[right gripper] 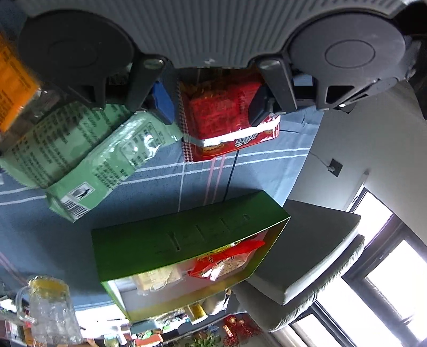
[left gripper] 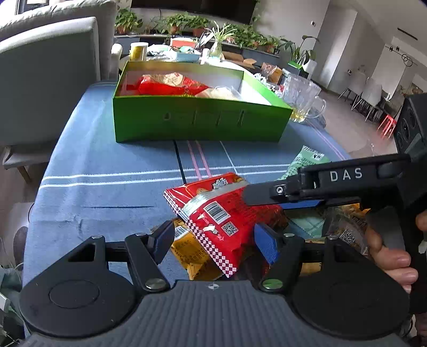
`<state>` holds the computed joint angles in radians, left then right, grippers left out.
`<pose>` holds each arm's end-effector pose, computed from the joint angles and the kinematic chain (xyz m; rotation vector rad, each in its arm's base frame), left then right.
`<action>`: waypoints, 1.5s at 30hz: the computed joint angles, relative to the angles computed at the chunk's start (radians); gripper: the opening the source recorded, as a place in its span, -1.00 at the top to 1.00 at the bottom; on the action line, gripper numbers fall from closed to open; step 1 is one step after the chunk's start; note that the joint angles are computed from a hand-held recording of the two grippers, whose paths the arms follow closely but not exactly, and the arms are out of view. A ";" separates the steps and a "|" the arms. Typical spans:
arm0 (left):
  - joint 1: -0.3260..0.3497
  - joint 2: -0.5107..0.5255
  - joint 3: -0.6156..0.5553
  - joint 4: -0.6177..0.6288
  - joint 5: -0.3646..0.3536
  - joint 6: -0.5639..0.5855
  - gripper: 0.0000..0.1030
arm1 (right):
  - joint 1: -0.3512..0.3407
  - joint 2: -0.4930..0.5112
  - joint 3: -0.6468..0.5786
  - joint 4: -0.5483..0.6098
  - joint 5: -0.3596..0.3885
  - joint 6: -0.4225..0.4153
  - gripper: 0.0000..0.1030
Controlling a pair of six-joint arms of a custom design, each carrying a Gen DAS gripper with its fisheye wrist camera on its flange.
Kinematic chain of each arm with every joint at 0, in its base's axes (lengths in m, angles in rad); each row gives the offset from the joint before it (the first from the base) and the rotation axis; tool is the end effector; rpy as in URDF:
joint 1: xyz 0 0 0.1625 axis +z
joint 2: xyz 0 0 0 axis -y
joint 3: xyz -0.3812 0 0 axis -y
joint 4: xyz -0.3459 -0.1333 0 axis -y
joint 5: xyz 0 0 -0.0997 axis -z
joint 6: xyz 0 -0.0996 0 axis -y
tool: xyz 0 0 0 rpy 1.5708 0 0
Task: Organize snacks
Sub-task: 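Lift the red wafer bag with the right tool into the green box and release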
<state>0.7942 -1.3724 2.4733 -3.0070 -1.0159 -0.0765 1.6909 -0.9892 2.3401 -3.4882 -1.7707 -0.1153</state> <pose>-0.1154 -0.3825 0.1807 0.7979 2.5621 -0.7288 0.1632 -0.4047 0.1146 0.2505 -2.8222 0.8251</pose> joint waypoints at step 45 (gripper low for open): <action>-0.008 0.174 -0.170 -0.236 -0.043 0.290 -0.21 | 0.045 0.000 -0.075 -0.109 0.039 -0.097 -0.04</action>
<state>0.7861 -1.1981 2.3036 -3.2433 -1.0586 0.2138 1.7356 -0.9896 2.2656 -3.5972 -1.7316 -0.2123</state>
